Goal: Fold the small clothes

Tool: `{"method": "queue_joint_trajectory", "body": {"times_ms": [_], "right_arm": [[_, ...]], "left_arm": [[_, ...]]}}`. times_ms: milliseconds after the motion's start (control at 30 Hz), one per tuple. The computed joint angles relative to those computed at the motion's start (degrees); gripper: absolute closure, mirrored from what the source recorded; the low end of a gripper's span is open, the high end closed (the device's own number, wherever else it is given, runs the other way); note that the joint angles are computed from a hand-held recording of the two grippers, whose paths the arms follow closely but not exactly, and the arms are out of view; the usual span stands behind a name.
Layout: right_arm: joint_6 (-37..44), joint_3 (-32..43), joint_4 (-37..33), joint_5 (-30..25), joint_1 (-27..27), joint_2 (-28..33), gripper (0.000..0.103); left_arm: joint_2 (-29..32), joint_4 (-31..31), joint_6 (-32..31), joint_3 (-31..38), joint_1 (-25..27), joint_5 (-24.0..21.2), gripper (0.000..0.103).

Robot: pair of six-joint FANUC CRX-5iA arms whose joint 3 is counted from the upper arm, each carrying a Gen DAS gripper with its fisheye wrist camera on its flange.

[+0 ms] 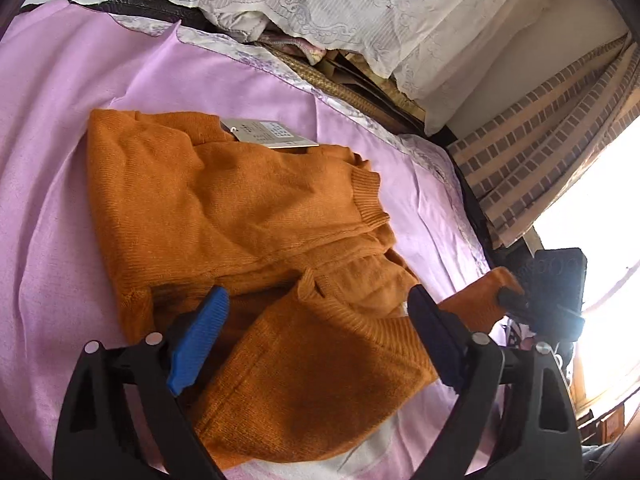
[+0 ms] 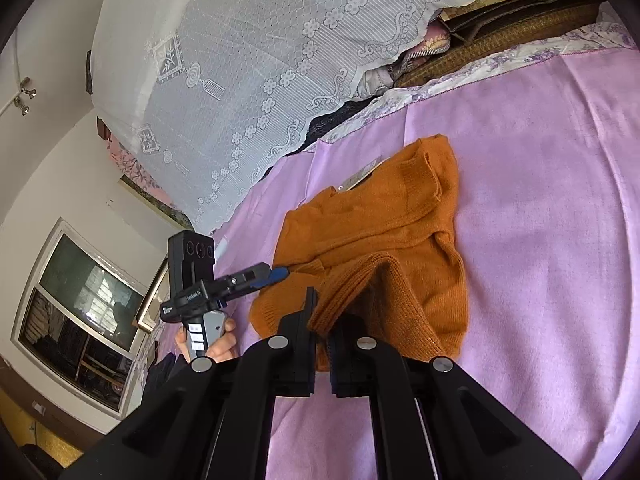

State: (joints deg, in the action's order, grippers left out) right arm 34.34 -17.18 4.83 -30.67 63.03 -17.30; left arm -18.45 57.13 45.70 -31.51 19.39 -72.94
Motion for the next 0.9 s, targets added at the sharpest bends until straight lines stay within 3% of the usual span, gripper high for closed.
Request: {"method": "queue_joint_trajectory", "body": {"times_ms": [100,300,367,500,533,600,667,733,800,900], "right_arm": [[-4.68,-4.28,3.26,-2.08,3.32,-2.68,0.098],[-7.40,-9.13,2.65,-2.44,5.63,-6.62,0.098],[-7.44,-9.29,2.79,-2.04,5.71,-6.94,0.098],[-8.36,-9.75,3.98,-1.49,6.29,-7.38,0.098],[-8.56,-9.75,4.13,-1.41,6.24,-7.41,0.098],[-8.26,-9.56,3.75,-1.35,6.11,-7.40,0.098],[-7.90,-9.32,3.49,-1.54,6.07,-7.32,0.098],[-7.72,-9.46,3.27,-1.42,6.16,-7.51,0.098],[-7.67,-9.45,3.14,-1.32,6.28,-7.56,0.098],[-7.43,-9.27,2.94,-1.29,6.52,-7.51,0.098]], "left_arm": [[-0.32,-1.50,0.23,0.76,-0.95,-0.53,0.015],[-1.76,-5.44,-0.63,1.47,-3.52,-2.09,0.016],[-1.87,-6.89,-2.34,1.80,-4.58,-3.83,0.032],[-2.56,-12.28,-4.16,2.92,-7.32,-5.85,0.083],[-3.24,-14.15,-3.63,3.17,-7.85,-5.62,0.084],[-5.01,-15.97,-2.45,2.77,-7.21,-5.40,0.084],[-6.67,-14.81,-2.84,1.80,-3.92,-8.49,0.074],[-9.69,-13.19,-3.24,0.33,0.56,-11.32,0.036],[-13.51,-10.36,-4.15,-2.12,6.54,-15.40,0.029],[-17.81,-9.49,-4.73,-4.78,14.38,-21.99,0.028]]}}
